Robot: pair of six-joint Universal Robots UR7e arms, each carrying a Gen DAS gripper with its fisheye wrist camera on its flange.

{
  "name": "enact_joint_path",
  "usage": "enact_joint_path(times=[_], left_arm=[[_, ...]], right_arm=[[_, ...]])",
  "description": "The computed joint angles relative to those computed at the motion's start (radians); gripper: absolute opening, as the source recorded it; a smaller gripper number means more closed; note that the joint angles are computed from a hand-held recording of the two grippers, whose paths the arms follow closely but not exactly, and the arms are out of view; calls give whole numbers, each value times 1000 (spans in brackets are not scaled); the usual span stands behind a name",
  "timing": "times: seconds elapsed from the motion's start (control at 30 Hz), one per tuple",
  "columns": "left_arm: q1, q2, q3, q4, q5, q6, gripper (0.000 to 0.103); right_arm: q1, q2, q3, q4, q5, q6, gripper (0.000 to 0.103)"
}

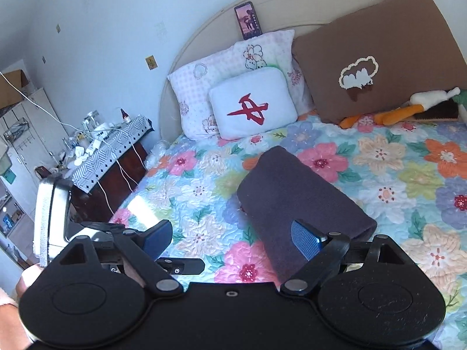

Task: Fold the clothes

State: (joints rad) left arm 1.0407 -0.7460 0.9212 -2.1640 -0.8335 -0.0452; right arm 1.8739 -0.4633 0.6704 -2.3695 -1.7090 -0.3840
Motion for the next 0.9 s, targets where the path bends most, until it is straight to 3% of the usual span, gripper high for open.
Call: enact_joint_path(times=[0.17,0.3,0.9], left_arm=[[-6,15,40,-67,53,61,100],[-2,30,33,-8,75,35,100],[2,49,6,67,105,-7,103]], right_arm=[[10,46,8,-106,-134,-53,92],[0,77,-12,-99,-175,10,92],[-2,82,8,-113,-171,-2,92]])
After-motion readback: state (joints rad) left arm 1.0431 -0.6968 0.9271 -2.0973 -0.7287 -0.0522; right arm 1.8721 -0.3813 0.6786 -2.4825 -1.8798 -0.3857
